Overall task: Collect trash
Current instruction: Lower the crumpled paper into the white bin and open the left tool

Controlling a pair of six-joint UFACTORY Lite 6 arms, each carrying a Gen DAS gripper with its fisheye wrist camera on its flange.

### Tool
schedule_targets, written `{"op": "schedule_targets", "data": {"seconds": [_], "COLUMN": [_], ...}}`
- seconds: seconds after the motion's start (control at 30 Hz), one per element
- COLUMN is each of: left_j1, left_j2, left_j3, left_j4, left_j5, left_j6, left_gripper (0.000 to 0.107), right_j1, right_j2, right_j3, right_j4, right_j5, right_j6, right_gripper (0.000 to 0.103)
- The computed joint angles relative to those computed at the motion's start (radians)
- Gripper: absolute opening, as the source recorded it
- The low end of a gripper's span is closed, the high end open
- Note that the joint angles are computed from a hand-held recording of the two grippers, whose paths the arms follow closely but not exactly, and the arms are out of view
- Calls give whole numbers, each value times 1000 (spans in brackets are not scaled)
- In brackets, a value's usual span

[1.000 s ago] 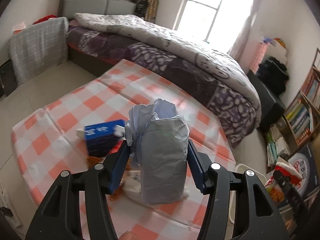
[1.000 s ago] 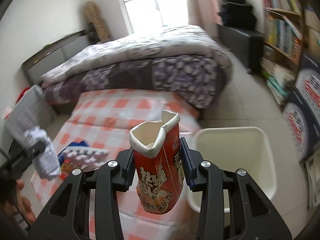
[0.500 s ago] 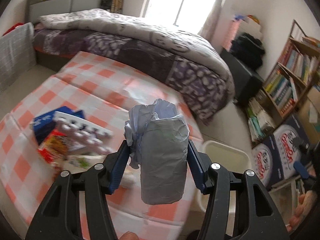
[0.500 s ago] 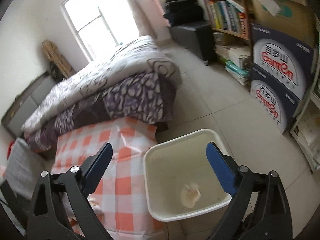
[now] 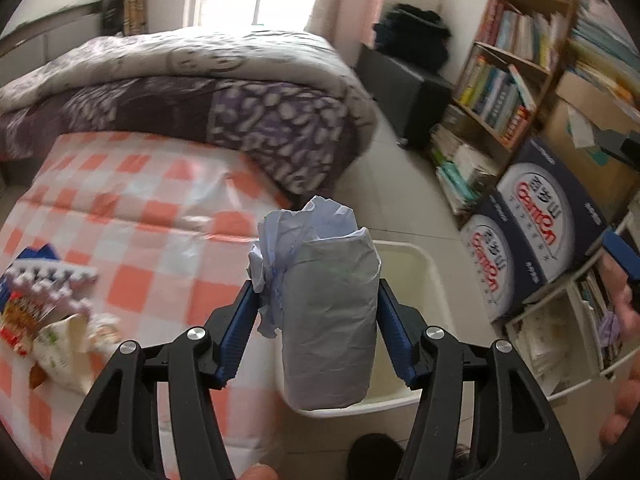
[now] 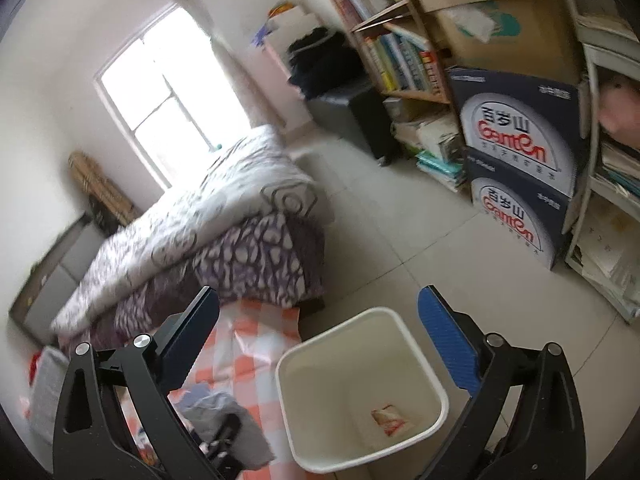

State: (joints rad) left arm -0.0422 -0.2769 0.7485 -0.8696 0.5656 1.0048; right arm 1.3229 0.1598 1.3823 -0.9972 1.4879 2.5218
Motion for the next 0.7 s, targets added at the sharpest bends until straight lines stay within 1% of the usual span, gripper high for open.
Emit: {"op": "schedule_targets", "data": {"seconds": [0.1, 0.13, 0.17, 0.2, 0.23, 0.33, 0.43, 0.5, 0.6, 0.63, 0.7], "left_j1": [-102, -138, -156, -174, -184, -183, -140, -89, 55, 80, 120], "left_j2": [20, 27, 28, 34, 29, 5, -30, -56, -55, -36, 45], "left_j3": [38, 53, 59, 73, 78, 71, 27, -18, -78, -83, -42], "left_j4": [14, 25, 29, 30, 35, 63, 76, 75, -4, 3, 113], "left_j5": [-21, -33, -36, -36, -36, -41, -68, -95, -102, -118, -161], "left_j6": [-65, -90, -104, -116, -126, -121, -60, 2, 173, 183, 95], "left_gripper": [64, 72, 77, 85, 88, 88, 89, 89, 89, 89, 89], "right_j1": [19, 25, 32, 38, 43, 49, 37, 19, -16, -25, -46], "right_j2": [-53, -66, -83, -92, -97, -89, -57, -8, 97, 130, 217], "right_j3": [-61, -75, -94, -102, -107, -96, -64, -15, 103, 141, 244], "right_j4": [-7, -10, -13, -14, -15, -20, -32, -29, -10, -3, 10], "right_j5": [30, 38, 50, 62, 75, 98, 72, 39, -19, -35, -67], "right_j6": [66, 83, 102, 109, 110, 100, 61, 2, -130, -170, -264], "right_gripper": [95, 95, 95, 96, 96, 96, 96, 96, 96, 96, 96]}}
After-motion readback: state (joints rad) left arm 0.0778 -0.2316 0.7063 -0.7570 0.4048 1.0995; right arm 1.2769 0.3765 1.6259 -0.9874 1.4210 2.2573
